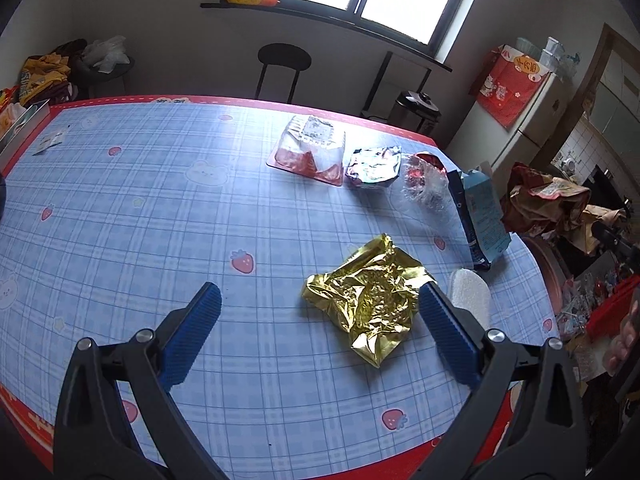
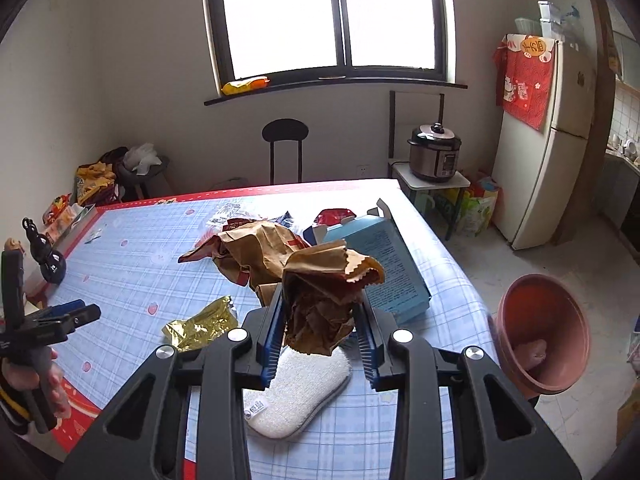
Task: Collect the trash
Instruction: 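Lift the brown paper bag with the right gripper while the left gripper grasps the gold foil, then carry the paper bag over the bucket and open the right gripper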
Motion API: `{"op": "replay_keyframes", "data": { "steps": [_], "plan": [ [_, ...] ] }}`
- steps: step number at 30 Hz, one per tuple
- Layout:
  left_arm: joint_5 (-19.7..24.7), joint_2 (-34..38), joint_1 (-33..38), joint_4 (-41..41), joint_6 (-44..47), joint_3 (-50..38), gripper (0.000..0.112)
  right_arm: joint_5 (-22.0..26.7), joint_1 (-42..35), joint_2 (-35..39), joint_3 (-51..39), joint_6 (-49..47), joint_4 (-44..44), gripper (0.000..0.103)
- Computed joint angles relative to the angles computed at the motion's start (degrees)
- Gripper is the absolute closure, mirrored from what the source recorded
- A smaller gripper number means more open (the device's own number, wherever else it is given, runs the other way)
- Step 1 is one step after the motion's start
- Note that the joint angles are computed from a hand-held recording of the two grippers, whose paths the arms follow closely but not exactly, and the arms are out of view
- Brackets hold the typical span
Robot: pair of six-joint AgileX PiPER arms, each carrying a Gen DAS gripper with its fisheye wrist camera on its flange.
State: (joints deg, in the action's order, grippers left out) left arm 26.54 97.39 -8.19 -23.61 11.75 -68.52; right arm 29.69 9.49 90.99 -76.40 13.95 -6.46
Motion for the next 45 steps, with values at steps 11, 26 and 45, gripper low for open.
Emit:
{"op": "replay_keyframes", "data": {
  "steps": [11,26,45],
  "plan": [
    [0.11,15.29,-14.15,14.33,-3.43,-10.69,0.016,0.46,-10.17,-6.88,8.36,-5.67,5.63,0.071],
    [6.89,23.16,-17.32,37.14,-16.20,-16.42,0.025,-1.09,-16.34,-6.11,10.38,-14.88,15.15,0.071],
    [0.12,11.36,-6.23,8.57,-4.26,-11.51,0.107,0.09,-12.95,-6.11,6.44,-12.95,13.29,0.071]
  ]
}}
